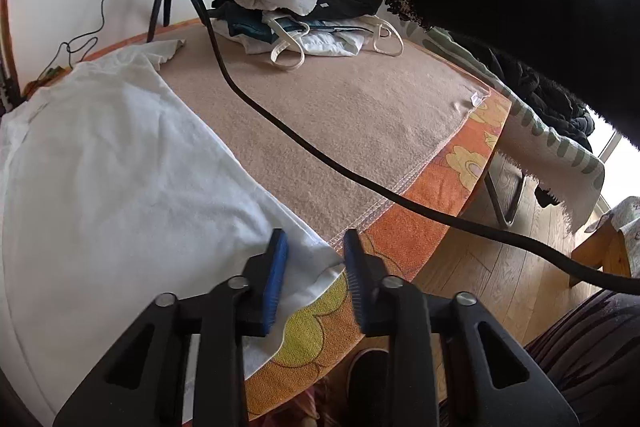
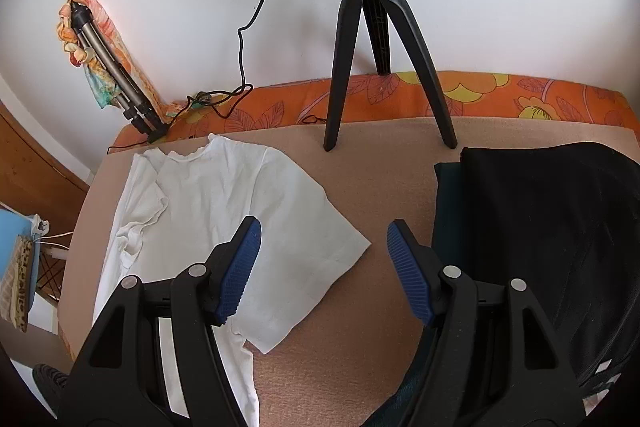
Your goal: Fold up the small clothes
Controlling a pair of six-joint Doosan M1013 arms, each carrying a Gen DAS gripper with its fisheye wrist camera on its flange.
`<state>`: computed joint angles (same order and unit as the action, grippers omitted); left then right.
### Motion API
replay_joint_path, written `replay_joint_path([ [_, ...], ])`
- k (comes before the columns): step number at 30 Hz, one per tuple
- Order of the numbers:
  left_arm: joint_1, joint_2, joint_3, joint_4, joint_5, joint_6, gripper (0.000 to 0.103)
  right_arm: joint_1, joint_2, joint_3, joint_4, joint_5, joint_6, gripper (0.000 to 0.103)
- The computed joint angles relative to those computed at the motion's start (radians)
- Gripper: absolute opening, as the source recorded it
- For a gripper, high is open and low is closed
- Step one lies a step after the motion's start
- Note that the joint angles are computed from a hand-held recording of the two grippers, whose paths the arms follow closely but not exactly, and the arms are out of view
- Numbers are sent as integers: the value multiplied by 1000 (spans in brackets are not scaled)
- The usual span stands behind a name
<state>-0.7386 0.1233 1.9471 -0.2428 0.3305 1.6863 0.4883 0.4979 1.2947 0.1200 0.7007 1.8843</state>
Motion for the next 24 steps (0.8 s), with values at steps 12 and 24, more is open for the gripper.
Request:
replay_joint_path([
  [12,78,-36,51,-634,-79,408,3,28,126,-131,-143,150,122,69],
  [24,96,-51,84,-930,-88,613,3,54,155,-176,-234,220,172,4],
])
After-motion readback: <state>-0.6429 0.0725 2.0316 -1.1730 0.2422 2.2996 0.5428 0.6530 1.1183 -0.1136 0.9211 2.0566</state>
